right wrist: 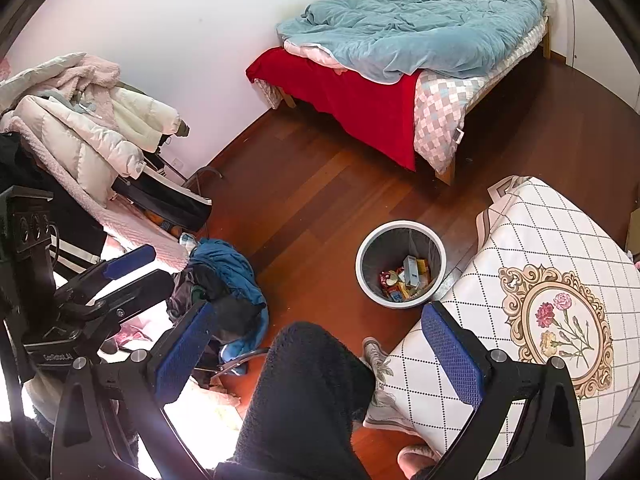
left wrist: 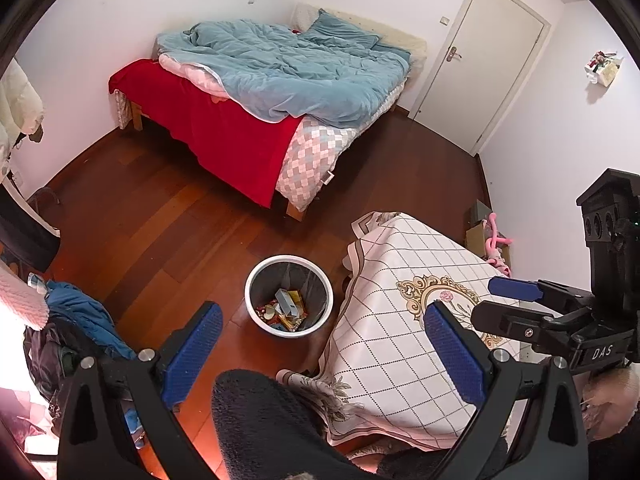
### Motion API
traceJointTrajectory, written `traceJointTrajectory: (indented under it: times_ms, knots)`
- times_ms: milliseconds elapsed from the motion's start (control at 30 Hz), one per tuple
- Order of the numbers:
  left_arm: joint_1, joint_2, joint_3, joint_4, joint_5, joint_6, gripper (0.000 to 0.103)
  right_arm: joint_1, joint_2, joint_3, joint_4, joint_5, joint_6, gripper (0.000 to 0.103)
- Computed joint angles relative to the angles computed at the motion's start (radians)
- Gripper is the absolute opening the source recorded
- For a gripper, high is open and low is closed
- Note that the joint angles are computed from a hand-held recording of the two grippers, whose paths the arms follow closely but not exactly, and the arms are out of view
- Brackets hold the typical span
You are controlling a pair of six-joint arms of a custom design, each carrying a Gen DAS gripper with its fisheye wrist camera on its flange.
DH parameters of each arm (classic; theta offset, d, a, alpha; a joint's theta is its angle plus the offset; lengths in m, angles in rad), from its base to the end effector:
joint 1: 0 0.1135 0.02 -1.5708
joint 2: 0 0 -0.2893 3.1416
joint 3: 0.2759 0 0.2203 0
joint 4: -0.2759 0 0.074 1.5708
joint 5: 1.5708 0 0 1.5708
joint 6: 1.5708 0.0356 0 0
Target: Collect trash
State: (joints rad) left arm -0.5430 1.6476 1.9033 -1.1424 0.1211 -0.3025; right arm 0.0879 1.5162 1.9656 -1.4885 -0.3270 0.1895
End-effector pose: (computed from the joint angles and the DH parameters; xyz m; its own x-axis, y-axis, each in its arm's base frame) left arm 0.2556 -0.1593 0.4289 -0.8057 0.1408 -0.5754 0.3544 0.8929 -0.2776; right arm 0.2218 0.0310 0.4557 -0.8895 0.1007 -0.4458 -0.0792 0.9267 0.3674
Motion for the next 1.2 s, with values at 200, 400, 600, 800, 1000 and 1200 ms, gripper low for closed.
traceJointTrajectory:
  times_ms: [200, 400, 600, 800, 1000, 1200]
  knots:
    - [0.01, 0.007, 0.009, -0.005, 0.011, 0.005, 0.103, 0.002, 0.009, 0.012, -0.006, 0.005, 0.001, 0.103]
    - [0.015, 0.012, 0.014, -0.007, 0.011, 0.008, 0.103, 0.007, 0.02, 0.023, -0.008, 0.01, 0.004, 0.103]
    - [0.012, 0.007, 0.003, -0.003, -0.002, -0.007, 0.103, 0.016, 0.04, 0.044, -0.012, 0.008, 0.005, 0.103]
    - [0.015, 0.002, -0.005, 0.001, -0.002, -0.007, 0.103, 0.031, 0.057, 0.055, -0.008, 0.011, 0.01, 0.103]
    - [0.018, 0.001, -0.008, 0.004, 0.0, -0.005, 0.103, 0.036, 0.068, 0.067, -0.009, 0.015, 0.008, 0.103]
    - [0.019, 0.002, -0.003, 0.0, 0.001, -0.008, 0.103, 0.039, 0.073, 0.076, -0.013, 0.019, 0.01, 0.103]
